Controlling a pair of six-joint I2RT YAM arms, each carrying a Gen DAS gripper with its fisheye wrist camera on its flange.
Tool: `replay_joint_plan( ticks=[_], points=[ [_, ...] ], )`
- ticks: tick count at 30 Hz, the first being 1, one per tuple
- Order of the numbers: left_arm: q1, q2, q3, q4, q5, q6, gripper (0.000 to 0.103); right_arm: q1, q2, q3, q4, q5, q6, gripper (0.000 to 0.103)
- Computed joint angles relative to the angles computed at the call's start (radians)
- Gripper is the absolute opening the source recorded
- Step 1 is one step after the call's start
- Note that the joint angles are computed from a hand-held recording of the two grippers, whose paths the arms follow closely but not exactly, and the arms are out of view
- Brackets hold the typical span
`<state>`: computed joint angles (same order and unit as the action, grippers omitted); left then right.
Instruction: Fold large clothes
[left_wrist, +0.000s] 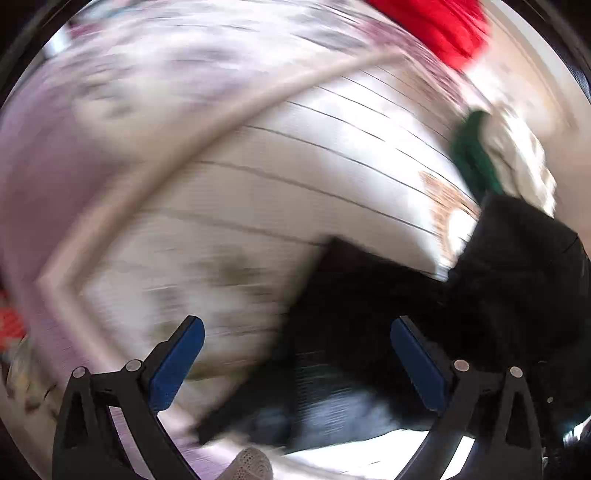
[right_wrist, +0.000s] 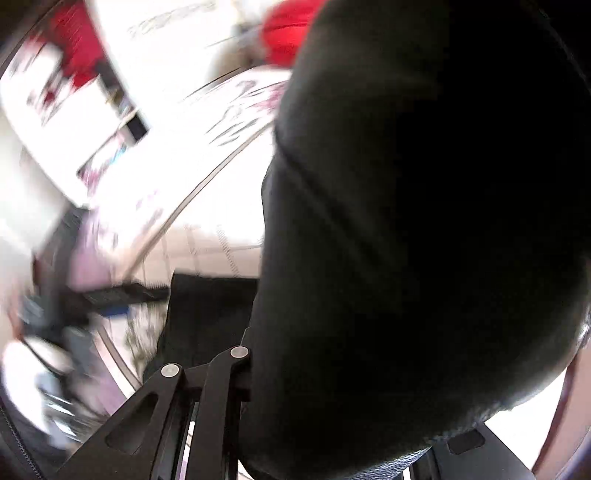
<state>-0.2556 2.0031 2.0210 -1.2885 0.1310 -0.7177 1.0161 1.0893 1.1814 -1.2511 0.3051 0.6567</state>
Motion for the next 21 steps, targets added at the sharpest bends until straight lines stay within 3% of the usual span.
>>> replay_joint_plan(
  ticks=[2, 6, 8, 10, 12, 14, 17, 19, 21],
  points=[
    [0.043, -0.213, -0.249, 0.023, -0.032, -0.042, 0.102, 0.173, 0.122, 0.016, 0.038, 0.04, 0.029, 0.018],
    [0.17, -0.339, -0.498, 0.094, -0.064, -0.047, 0.102, 0.371, 0.397, 0.015, 0.204, -0.031, 0.03, 0.021],
    [0.147, -0.334, -0.515, 0.073, -0.104, -0.089, 0.102, 0.412, 0.517, 0.017, 0.288, -0.118, 0.026, 0.041],
    [0.164, -0.343, -0.539, 0.062, -0.131, -0.071, 0.102, 0.445, 0.58, 0.077, 0.275, -0.143, 0.032, 0.072],
    [0.165, -0.326, -0.521, 0.064, -0.144, -0.067, 0.102, 0.442, 0.543, 0.087, 0.297, -0.232, 0.045, 0.095],
    [0.178, -0.341, -0.489, 0.041, -0.14, -0.057, 0.102, 0.412, 0.499, 0.095, 0.294, -0.358, 0.049, 0.098],
    [0.169, -0.314, -0.417, 0.055, -0.123, -0.067, 0.102, 0.331, 0.318, -0.021, 0.397, -0.58, 0.115, 0.097],
    [0.149, -0.282, -0.344, 0.059, -0.111, -0.081, 0.102, 0.141, 0.258, -0.052, 0.391, -0.715, 0.107, 0.097],
    [0.116, -0.251, -0.3, 0.087, -0.088, -0.101, 0.102, 0.016, 0.153, -0.122, 0.395, -0.785, 0.168, 0.097]
  ],
)
